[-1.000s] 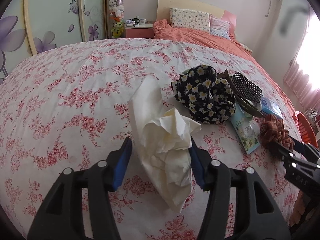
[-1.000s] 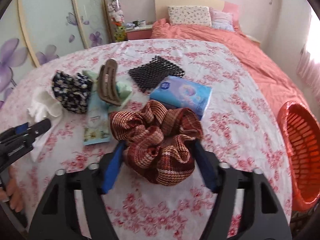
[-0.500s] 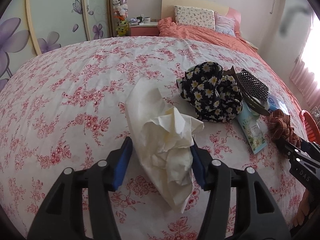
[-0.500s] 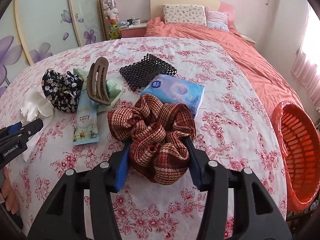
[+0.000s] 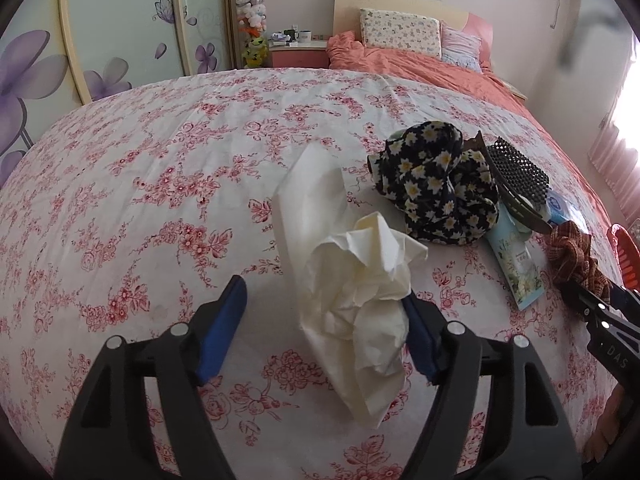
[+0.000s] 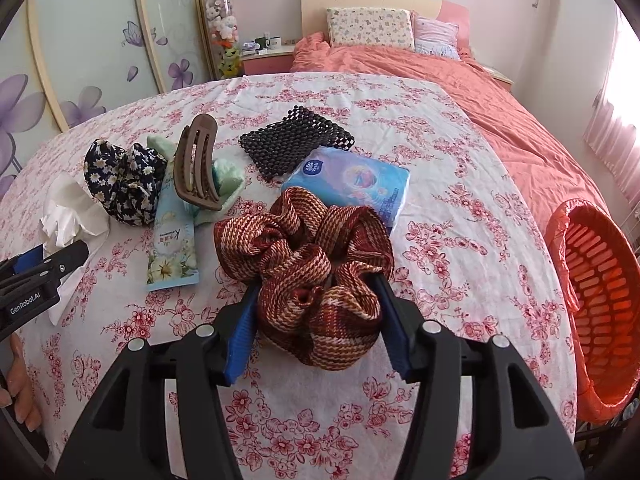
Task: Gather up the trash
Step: 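Grasp the white tissue with the left tool while the right tool grasps the plaid scrunchie, then carry the tissue and plaid scrunchie over the orange basket and release both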
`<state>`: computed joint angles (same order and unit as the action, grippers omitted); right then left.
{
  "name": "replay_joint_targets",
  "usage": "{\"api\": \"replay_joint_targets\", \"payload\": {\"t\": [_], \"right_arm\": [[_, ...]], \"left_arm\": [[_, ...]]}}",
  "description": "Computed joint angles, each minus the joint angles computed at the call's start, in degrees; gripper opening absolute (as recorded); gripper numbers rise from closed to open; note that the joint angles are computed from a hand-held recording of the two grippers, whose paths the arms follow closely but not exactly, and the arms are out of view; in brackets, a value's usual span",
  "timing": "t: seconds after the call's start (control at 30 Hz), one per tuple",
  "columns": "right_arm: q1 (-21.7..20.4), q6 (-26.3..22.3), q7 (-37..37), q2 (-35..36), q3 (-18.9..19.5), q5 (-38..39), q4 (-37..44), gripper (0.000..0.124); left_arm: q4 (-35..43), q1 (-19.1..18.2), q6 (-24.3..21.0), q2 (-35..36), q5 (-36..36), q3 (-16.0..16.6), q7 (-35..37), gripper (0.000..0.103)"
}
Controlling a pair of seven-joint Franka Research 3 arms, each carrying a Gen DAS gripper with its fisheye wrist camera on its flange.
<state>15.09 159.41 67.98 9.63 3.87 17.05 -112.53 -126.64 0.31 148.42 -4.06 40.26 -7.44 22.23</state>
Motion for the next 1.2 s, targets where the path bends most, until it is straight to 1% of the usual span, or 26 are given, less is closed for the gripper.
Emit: {"api": "replay_joint_targets", "payload": {"t": [0.13, 0.17, 0.23, 0.27, 0.37, 0.47, 0.57, 0.63, 0.7, 0.73, 0.77, 0.8, 0.87, 0.9, 0.93, 0.97, 1.0, 1.07, 1.13, 1.2], "right_arm": [[0.09, -0.08, 0.21, 0.16, -0.12, -0.53, 0.16, 0.058], [0.38, -0.33, 1.59, 0.36, -0.56, -1.58, 0.39, 0.063], [-1.02, -1.26, -0.91, 0.54, 0.50, 2.65, 0.91, 0.064], [-1.14, -1.31, -1.26, 0.56, 0.57, 3.35, 0.97, 0.064], [0.89, -0.10, 3.02, 0.50, -1.14, -3.02, 0.40, 0.064], [-0.45, -0.91, 0.88, 0.73, -0.07, 0.12, 0.95, 0.065], [-0.24, -0.79, 1.25, 0.77, -0.51, -1.06, 0.98, 0.065], [-0.96, -1.20, -0.59, 0.83, 0.04, 0.74, 1.26, 0.065], [-1.36, -1.91, -2.53, 0.79, 0.22, 1.43, 1.49, 0.065], [-1.45, -2.46, -3.06, 0.65, 0.33, 1.98, 1.52, 0.064], [-2.04, -3.98, -4.39, 0.53, 0.68, 3.86, 1.97, 0.064], [-2.40, -5.00, -5.25, 0.48, 0.90, 5.59, 2.34, 0.064], [-2.36, -5.62, -5.11, 0.42, 0.72, 6.88, 2.55, 0.063], [-2.17, -5.28, -4.86, 0.54, 0.57, 6.83, 2.49, 0.061], [-1.83, -4.12, -4.60, 0.44, 0.45, 6.40, 1.98, 0.057], [-1.27, -2.88, -3.69, 0.36, 0.05, 4.79, 1.46, 0.049], [-1.09, -2.46, -3.61, 0.21, -0.03, 4.09, 1.16, 0.041], [-1.72, -3.38, -5.48, -0.46, 0.55, 6.06, 0.86, 0.033], [-2.25, -4.08, -7.12, -1.24, 0.76, 8.45, 0.48, 0.031], [-2.60, -3.77, -8.21, -2.37, 0.70, 10.66, -0.47, 0.030]], "left_arm": [[0.09, -0.01, -0.41, 0.03, 0.05, 0.02, 0.24, 0.072], [0.13, -0.02, -0.43, 0.06, 0.05, 0.01, 0.22, 0.072], [0.01, 0.00, -0.35, -0.03, 0.02, 0.05, 0.27, 0.072], [0.08, -0.01, -0.42, 0.02, 0.04, 0.02, 0.26, 0.072], [0.07, -0.01, -0.42, 0.02, 0.03, 0.03, 0.28, 0.072], [0.03, 0.00, -0.22, 0.00, 0.01, -0.01, 0.08, 0.073], [0.34, -0.11, -0.87, 0.19, 0.17, -0.09, 0.26, 0.074], [0.14, -0.09, 0.04, 0.19, 0.05, 0.07, 0.70, 0.073], [0.67, -0.17, -0.15, 0.55, 0.51, 0.08, 3.17, 0.072], [1.37, -0.28, -0.95, 0.93, 1.96, -0.08, 5.24, 0.072], [1.95, -0.47, -1.61, 1.27, 2.71, -0.21, 6.50, 0.071], [2.40, -0.61, -1.86, 1.57, 3.64, -0.22, 8.29, 0.070], [2.64, -0.80, -0.73, 1.83, 2.69, 0.06, 11.53, 0.061], [2.54, -0.78, 0.08, 1.80, 1.70, 0.25, 12.62, 0.055], [2.38, -0.77, 1.12, 1.84, 0.50, 0.41, 13.69, 0.048], [2.37, -0.77, 1.90, 1.97, 0.11, 0.44, 14.18, 0.040], [2.32, -0.76, 2.41, 2.03, 0.63, 0.41, 14.18, 0.038], [2.37, -0.86, 2.56, 1.98, 1.92, 0.24, 14.18, 0.035], [1.90, -0.86, 3.66, 1.47, 0.93, 0.34, 14.94, 0.033], [0.86, -0.69, 5.09, 0.28, 0.27, 0.39, 14.58, 0.033]]}}
